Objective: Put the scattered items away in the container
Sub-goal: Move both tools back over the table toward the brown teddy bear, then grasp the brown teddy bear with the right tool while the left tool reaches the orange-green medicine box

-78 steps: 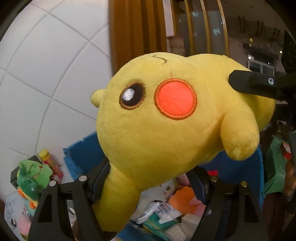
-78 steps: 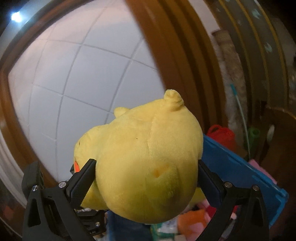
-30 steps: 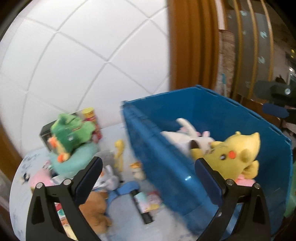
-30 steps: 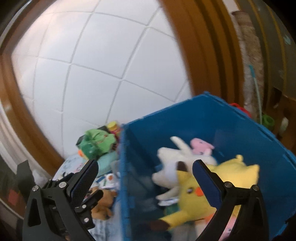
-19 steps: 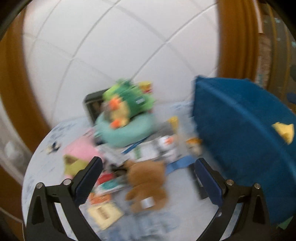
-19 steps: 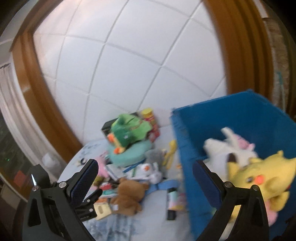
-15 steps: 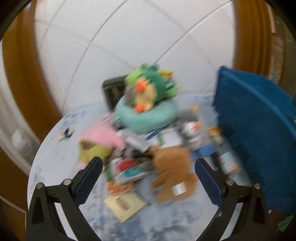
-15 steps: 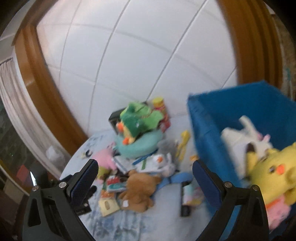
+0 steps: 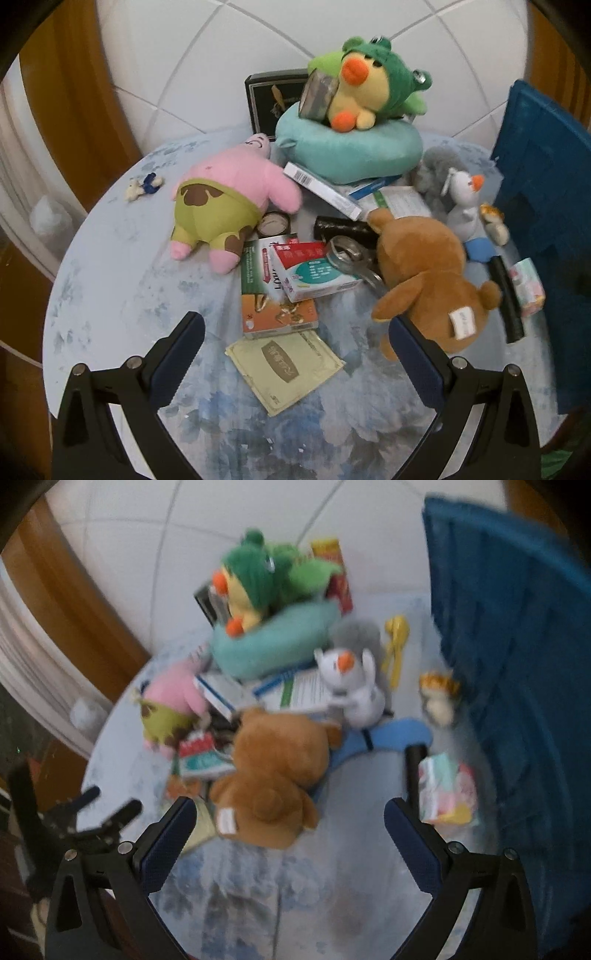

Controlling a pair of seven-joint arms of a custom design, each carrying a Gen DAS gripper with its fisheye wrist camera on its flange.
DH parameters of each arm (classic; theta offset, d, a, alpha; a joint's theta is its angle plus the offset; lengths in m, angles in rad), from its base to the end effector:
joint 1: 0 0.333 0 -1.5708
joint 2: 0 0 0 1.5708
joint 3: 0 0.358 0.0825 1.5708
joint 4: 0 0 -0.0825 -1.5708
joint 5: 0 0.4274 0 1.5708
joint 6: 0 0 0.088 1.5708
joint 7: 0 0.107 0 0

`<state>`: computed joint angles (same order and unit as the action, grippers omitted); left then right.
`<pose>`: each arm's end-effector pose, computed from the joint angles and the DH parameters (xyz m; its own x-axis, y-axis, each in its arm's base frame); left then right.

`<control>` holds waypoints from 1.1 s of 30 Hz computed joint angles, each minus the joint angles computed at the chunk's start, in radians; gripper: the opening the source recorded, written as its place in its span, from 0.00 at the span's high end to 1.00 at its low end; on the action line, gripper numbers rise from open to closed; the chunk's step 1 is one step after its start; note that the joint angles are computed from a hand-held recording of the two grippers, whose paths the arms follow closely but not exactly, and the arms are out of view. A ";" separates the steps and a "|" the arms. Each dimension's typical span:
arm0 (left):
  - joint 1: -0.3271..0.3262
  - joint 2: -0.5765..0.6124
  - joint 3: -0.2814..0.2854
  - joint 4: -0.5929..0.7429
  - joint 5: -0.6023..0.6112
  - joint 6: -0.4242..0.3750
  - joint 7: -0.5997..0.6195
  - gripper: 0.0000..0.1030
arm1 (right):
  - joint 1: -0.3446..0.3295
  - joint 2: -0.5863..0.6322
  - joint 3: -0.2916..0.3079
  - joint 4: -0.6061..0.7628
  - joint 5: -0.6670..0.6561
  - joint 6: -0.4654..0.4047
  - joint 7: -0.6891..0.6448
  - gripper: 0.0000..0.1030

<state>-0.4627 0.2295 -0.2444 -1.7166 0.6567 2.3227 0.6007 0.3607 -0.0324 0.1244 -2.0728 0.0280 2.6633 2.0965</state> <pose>0.5572 -0.4421 0.5231 -0.0567 -0.9953 -0.0790 -0.8077 0.0923 -0.5823 0.5514 0.2906 0.5379 0.0276 -0.9501 -0.3107 -0.8588 0.1365 -0.4937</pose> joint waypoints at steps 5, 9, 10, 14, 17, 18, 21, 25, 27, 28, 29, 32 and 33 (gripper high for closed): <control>0.015 0.000 0.016 -0.025 0.002 -0.039 -0.025 0.02 | -0.008 0.064 -0.017 0.024 0.126 -0.002 -0.116 0.00; 0.045 -0.021 0.020 -0.076 -0.014 -0.027 -0.034 0.02 | -0.011 0.126 -0.022 0.068 0.195 -0.013 -0.157 0.00; 0.052 -0.022 0.020 -0.083 -0.019 -0.021 -0.033 0.02 | -0.008 0.142 -0.022 0.083 0.199 -0.021 -0.162 0.00; 0.078 -0.002 0.017 -0.081 -0.052 0.012 0.025 0.02 | 0.012 0.189 -0.029 0.140 0.180 -0.042 -0.132 0.00; 0.097 0.017 0.018 -0.068 -0.082 0.056 0.093 0.02 | 0.038 0.223 -0.042 0.190 0.120 -0.070 -0.056 0.00; 0.104 0.023 0.020 -0.062 -0.092 0.068 0.120 0.02 | 0.048 0.236 -0.048 0.211 0.094 -0.085 -0.025 0.00; 0.124 0.046 0.024 -0.046 -0.122 0.105 0.211 0.02 | 0.075 0.292 -0.063 0.282 0.028 -0.149 0.055 0.00; 0.144 0.078 0.024 -0.028 -0.181 0.138 0.314 0.02 | 0.100 0.375 -0.071 0.374 -0.014 -0.223 0.120 0.00; 0.154 0.101 0.022 -0.013 -0.218 0.139 0.363 0.02 | 0.106 0.419 -0.069 0.419 -0.013 -0.255 0.118 0.00; 0.156 0.110 0.021 -0.008 -0.236 0.137 0.380 0.02 | 0.110 0.436 -0.070 0.434 -0.014 -0.264 0.117 0.00; 0.159 0.119 0.020 -0.004 -0.254 0.133 0.394 0.02 | 0.115 0.451 -0.073 0.447 -0.018 -0.273 0.118 0.00; 0.160 0.138 0.016 -0.001 -0.301 0.130 0.423 0.02 | 0.132 0.463 -0.088 0.449 -0.043 -0.267 0.136 0.00; 0.156 0.144 0.018 0.001 -0.307 0.131 0.422 0.02 | 0.133 0.460 -0.091 0.443 -0.046 -0.259 0.140 0.00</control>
